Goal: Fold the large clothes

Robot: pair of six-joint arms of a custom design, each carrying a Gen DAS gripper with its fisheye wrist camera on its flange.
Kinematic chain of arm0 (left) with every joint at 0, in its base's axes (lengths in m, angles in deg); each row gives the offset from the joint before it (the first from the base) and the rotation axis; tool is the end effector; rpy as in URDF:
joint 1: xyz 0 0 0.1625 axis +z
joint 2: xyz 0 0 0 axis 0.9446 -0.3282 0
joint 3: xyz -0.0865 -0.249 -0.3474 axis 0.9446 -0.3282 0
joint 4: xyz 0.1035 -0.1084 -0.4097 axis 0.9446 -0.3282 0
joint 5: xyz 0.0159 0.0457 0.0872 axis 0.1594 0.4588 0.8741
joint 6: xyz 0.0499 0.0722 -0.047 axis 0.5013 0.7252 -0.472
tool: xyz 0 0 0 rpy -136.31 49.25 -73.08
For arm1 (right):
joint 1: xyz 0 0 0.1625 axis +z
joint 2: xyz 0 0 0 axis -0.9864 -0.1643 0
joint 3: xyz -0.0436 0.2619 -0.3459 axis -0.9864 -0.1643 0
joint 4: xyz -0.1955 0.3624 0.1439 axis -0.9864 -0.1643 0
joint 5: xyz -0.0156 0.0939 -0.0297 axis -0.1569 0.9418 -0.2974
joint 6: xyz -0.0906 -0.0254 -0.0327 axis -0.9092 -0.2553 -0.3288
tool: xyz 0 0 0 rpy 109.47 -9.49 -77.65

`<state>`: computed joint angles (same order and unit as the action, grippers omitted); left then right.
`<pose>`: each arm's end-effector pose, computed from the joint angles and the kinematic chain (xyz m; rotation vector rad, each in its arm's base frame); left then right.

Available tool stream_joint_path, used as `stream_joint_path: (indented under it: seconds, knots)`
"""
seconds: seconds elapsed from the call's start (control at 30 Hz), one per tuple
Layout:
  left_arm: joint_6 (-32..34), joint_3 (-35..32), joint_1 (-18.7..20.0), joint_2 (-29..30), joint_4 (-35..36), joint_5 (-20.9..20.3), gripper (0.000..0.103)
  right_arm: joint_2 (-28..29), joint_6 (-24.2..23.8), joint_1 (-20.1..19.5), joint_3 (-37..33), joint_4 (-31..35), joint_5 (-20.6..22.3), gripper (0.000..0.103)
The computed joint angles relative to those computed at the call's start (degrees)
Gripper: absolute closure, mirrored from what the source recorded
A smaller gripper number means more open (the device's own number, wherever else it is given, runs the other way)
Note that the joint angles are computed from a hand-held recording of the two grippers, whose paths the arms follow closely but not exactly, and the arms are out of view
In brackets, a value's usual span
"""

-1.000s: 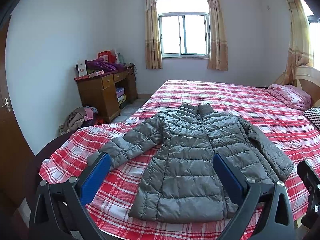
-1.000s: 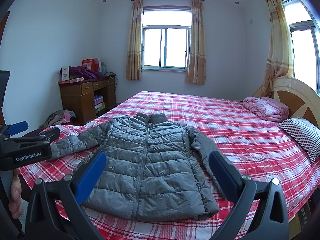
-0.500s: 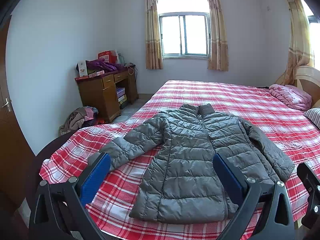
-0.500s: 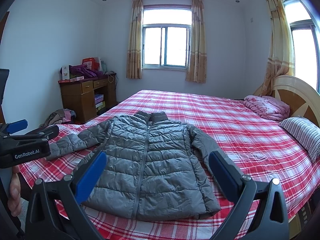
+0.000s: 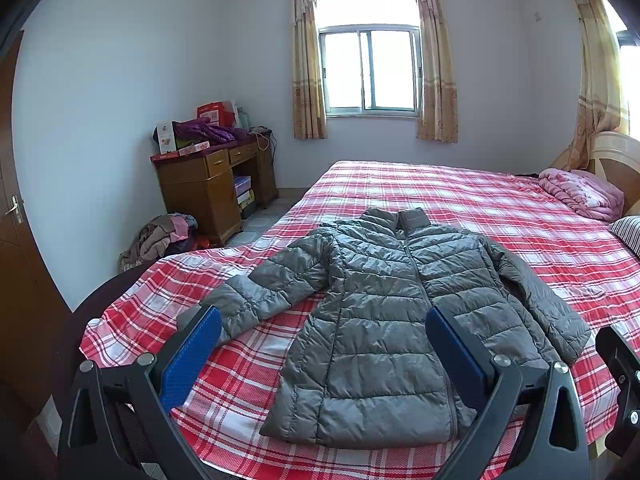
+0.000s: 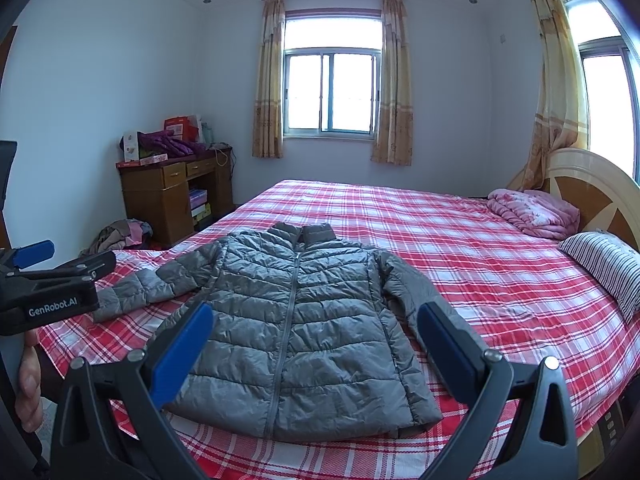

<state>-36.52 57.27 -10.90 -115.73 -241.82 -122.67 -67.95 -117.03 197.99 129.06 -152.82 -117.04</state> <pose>-0.1738 -0.7039 0.4438 0.6436 2.0724 -1.2045 0.4344 -0.7058 0.0850 0.4483 -1.9348 1.3711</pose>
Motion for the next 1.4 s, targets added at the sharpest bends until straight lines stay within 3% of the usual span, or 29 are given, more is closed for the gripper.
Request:
stream_joint_path:
  seconds: [0.6,0.83,1.0,1.3,1.4]
  knots:
    - [0.43,-0.38,0.89,0.28,0.77,-1.43,0.001,-0.35,0.83,-0.39,0.90,0.36,0.84,0.000]
    - [5.22,-4.45,3.40,5.89,0.26,-0.30,0.001,-1.26,2.60,-3.74,0.48,0.56,0.10,0.000]
    - [7.08,-10.95,5.55,11.71,2.61,-1.29,0.001,-2.87,8.53,-7.69,0.50,4.24,-2.34,0.000]
    - [8.15,-27.29,8.37,24.68,8.11,-0.52,0.001,-9.68,26.08,-15.56,7.68,10.62,-8.55,0.000]
    - [7.88,-32.66,8.99,28.68,11.09,-0.47,0.001,-10.89,31.56,-17.63,8.25,14.71,-7.88,0.004]
